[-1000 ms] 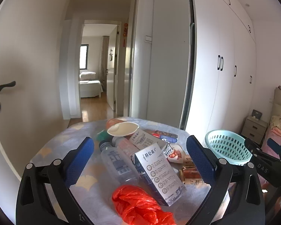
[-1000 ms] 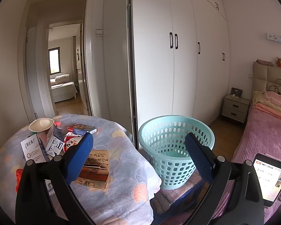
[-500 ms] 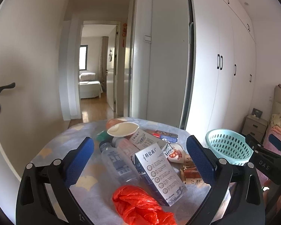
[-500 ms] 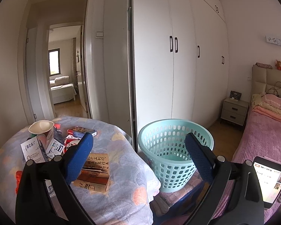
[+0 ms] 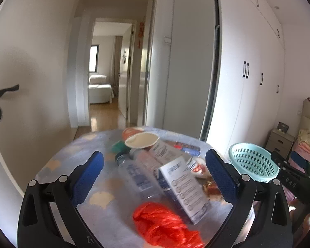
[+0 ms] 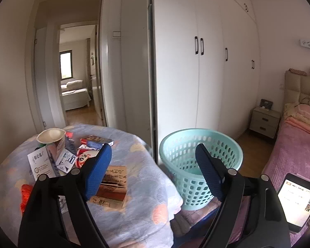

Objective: Collect trash
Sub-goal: 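Grasp the red plastic bag with the left tool while the right tool grasps the white milk carton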

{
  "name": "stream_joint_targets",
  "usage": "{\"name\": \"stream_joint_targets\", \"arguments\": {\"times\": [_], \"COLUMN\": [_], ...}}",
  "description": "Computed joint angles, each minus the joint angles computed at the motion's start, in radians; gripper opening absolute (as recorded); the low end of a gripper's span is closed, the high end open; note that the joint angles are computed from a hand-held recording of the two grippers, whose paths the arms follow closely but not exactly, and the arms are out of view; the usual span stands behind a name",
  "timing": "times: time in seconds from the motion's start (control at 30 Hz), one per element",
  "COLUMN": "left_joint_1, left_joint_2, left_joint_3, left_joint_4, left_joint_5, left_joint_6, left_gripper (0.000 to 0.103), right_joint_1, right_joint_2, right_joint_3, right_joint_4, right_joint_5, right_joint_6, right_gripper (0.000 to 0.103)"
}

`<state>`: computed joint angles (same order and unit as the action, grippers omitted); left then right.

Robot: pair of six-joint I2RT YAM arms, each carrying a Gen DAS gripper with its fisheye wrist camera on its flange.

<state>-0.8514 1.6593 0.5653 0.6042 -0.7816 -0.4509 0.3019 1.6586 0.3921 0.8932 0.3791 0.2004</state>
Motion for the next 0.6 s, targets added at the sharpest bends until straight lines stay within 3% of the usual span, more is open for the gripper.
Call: {"name": "stream_joint_targets", "arguments": {"times": [0.13, 0.33, 0.6], "left_joint_1": [0.084, 0.139, 0.190], "left_joint_2": [-0.012, 0.100, 0.237], "left_joint_3": [-0.045, -0.050, -0.026], "left_joint_4": [-0.025, -0.009, 0.063], "left_joint_5": [0.171, 0.371, 0.550], "left_joint_6": [-0.009, -0.092, -0.145], "left_gripper": [0.096, 0.095, 0.094], "right_joint_1": [0.008, 0.039, 0.129], "right_joint_2": [0.014, 0.087, 0.195], "right_joint_3": [0.020, 0.094, 0.180], "right_joint_4": [-0.014, -0.064, -0.104], "right_joint_5": [-0.040, -0.163, -0.220], "right_joint_6": [-0.008, 0.010, -0.009], "right_gripper": [0.076, 0.076, 0.076]}}
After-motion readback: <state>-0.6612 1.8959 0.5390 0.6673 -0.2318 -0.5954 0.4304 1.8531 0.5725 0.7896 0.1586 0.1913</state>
